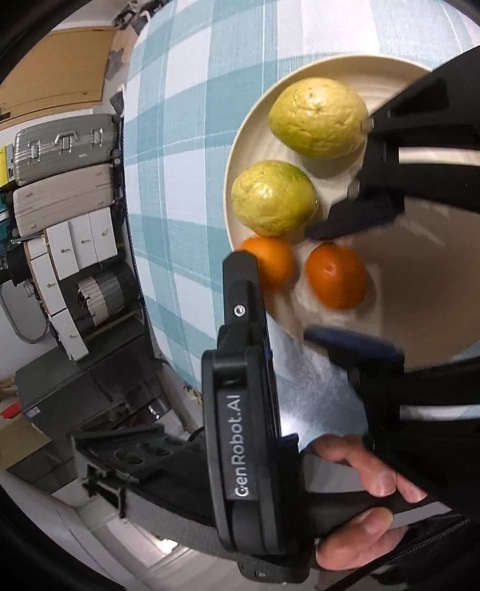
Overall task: Organize fruits
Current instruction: 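Carry both oranges over the cream plate beside the citrus, then lower the oranges onto the plate and open both tools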
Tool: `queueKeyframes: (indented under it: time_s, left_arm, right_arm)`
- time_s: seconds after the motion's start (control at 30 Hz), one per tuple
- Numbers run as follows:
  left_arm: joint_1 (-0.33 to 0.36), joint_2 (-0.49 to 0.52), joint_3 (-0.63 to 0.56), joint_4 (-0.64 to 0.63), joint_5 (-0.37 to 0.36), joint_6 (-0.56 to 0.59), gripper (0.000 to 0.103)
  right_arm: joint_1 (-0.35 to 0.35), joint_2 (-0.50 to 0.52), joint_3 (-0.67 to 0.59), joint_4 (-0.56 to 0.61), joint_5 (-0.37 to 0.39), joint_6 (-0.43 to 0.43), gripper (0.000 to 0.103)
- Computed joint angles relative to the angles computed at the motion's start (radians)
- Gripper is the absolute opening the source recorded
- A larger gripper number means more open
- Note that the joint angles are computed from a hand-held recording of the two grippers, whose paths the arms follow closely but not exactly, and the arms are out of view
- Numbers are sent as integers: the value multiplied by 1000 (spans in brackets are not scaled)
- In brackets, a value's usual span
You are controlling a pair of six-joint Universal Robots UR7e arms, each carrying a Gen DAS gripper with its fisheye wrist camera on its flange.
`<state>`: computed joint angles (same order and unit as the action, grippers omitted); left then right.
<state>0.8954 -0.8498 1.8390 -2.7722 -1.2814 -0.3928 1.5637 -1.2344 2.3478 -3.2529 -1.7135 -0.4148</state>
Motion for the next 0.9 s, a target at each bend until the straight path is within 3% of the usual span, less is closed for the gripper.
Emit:
queueKeyframes:
  time_s: [0.1,0.3,0.6,0.77,0.9]
  left_arm:
    - [-12,-13,14,-13,19,2,48]
    - [-36,-48,44,-10,45,-17,50]
    - [-112,-134,142,-13,133,-66,51]
    - [-156,-185,210,-24,160,-107,55]
    - [-213,-225,267,-19,231,-141,55]
  right_arm:
    - [9,-11,19,-32,-21,-15,71]
    - [-10,-86,68,-35,9,-12,77]
    - [-20,-181,117,-40,20,-13,79]
    - [-25,-237,155,-40,49,-49,82]
    - [-25,-281,196,-60,67,-98,85]
